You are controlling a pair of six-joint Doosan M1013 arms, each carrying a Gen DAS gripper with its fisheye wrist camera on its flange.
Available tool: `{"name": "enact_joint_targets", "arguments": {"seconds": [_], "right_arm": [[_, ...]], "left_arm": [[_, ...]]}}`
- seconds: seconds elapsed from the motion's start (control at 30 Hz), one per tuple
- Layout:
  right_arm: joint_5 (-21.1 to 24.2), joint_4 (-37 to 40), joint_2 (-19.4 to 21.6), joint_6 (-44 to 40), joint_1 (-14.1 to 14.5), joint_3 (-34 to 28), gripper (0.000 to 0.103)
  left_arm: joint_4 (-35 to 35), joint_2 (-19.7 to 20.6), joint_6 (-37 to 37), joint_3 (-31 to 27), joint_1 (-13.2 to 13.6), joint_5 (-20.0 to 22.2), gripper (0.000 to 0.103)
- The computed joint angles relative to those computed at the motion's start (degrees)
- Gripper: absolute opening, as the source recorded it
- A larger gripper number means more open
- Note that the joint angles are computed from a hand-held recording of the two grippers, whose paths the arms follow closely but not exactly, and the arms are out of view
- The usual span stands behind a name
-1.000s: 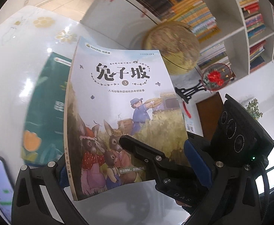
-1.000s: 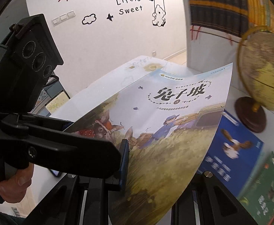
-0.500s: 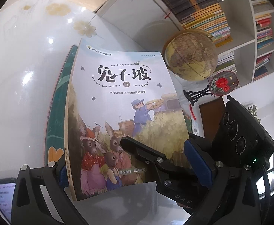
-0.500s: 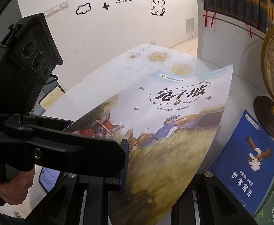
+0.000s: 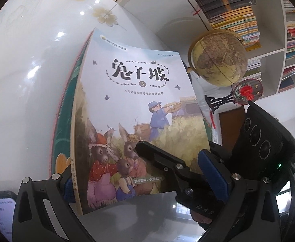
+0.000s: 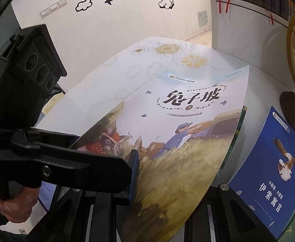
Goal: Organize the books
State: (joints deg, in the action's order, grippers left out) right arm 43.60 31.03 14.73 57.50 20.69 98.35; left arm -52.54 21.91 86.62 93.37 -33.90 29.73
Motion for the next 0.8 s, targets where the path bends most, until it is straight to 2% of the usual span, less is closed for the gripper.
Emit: {"name": "enact_joint_targets", "arguments": {"seconds": [0.1, 0.2, 0.27, 0.3, 0.4, 0.5, 0.7, 0.8], "right_arm": [[0.8, 0.5, 0.3, 0.3, -0.2, -0.3, 0.024], [1.6, 0.7, 1.0, 1.6, -0.6, -0.7, 0.026], [3.3, 1.5, 1.5, 3.6, -1.3, -1.2, 0.044], [3.3, 0.8, 1.6, 4.9, -1.4, -1.2, 0.047], [3.7, 1.5, 1.2, 5.3, -2.1, -0.5, 0.047], [4.0, 3.8, 0.6, 4.5, -2.6, 0.6, 0.048], [2.7, 3.8, 0.4, 5.6, -1.7, 1.1, 0.048], [2.3, 1.3, 0.5, 7.1, -0.9, 0.7, 0.048]], "left_arm": [[2.9, -0.5, -3.7, 0.7, -0.2, -0.6, 0.101], [11.3, -1.0, -11.5, 0.4, -0.5, -0.3, 0.101], [18.1, -1.5, -17.2, 0.3, -0.9, -0.1, 0.101], [20.2, -1.7, -19.0, 0.4, -1.0, -0.2, 0.101], [25.4, -2.1, -24.3, 0.7, -1.0, 0.2, 0.101], [26.8, -2.3, -27.1, 1.4, -0.8, 0.2, 0.101], [31.2, -2.7, -31.9, 1.3, -1.3, 0.4, 0.101], [32.1, -2.9, -32.5, 1.2, -1.5, 0.5, 0.101]]}}
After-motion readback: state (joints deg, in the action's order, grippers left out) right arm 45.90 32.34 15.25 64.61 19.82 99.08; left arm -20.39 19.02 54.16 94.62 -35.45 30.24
